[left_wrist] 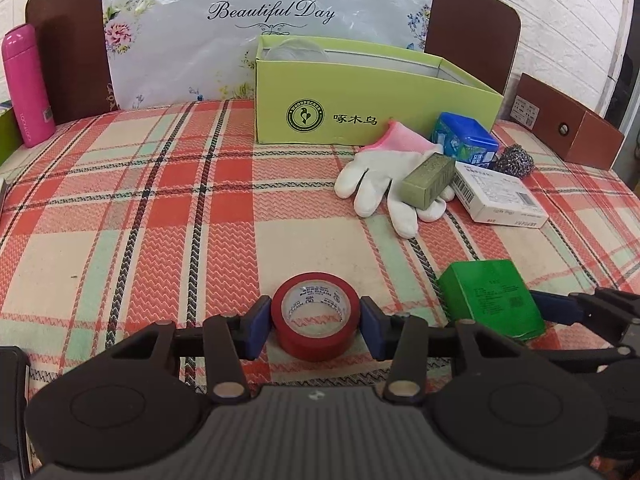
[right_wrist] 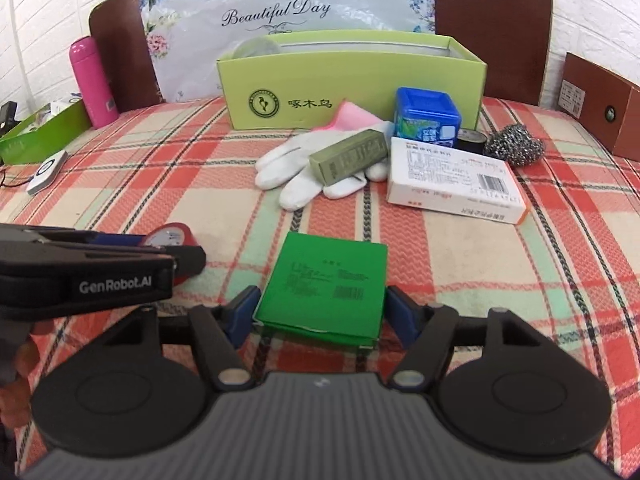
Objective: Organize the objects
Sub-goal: 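Grasp the red tape roll with the left tool while the right tool grasps the green square box, then place the red tape into the lime box with the left tool while the right places the green box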
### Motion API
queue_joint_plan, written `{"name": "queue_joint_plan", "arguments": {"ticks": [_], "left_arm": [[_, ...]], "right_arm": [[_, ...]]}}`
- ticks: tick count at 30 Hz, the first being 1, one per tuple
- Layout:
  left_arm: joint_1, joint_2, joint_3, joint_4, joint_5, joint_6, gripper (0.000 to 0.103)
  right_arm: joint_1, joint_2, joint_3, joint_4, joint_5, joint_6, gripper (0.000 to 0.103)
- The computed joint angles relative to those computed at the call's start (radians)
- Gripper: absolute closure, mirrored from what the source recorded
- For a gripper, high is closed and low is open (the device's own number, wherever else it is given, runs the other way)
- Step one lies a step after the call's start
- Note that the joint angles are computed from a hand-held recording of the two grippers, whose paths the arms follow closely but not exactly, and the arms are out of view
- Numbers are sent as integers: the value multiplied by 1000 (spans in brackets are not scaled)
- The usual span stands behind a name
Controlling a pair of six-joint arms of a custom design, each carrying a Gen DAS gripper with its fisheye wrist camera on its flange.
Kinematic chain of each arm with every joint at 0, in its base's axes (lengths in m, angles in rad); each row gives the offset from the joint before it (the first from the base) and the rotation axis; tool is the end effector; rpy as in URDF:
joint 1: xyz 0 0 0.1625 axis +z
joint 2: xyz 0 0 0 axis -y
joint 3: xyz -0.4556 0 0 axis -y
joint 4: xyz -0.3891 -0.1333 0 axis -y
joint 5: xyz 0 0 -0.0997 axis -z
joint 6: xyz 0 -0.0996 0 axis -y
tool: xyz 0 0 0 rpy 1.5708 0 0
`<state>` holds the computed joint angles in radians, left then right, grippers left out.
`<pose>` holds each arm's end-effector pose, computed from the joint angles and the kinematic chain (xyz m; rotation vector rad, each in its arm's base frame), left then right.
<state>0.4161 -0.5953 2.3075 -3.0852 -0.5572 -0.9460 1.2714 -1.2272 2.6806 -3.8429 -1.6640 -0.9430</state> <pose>-0.2868 -0.3649 -0.0385 0.3643 2.2667 -0.9910 0.0184 -0.3611 0.2101 0.7351 -2.3632 0.8058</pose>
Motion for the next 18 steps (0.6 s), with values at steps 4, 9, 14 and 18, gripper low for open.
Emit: {"name": "queue_joint_plan", "arguments": {"ticks": [4, 9, 14, 18], "left_arm": [[-2, -6, -2, 6, -6, 2, 55], [-34, -29, -7, -53, 19, 70, 55], [-50, -34, -74, -244, 74, 317, 55], [-17, -18, -181, -414, 57, 538, 55]], "right_arm": [[-18, -44, -1, 62, 33, -28, 38], [-22, -151, -10, 170, 93, -45, 39], [13, -257, -73, 273, 172, -65, 51], [66, -253, -189, 332, 181, 0, 84]]}}
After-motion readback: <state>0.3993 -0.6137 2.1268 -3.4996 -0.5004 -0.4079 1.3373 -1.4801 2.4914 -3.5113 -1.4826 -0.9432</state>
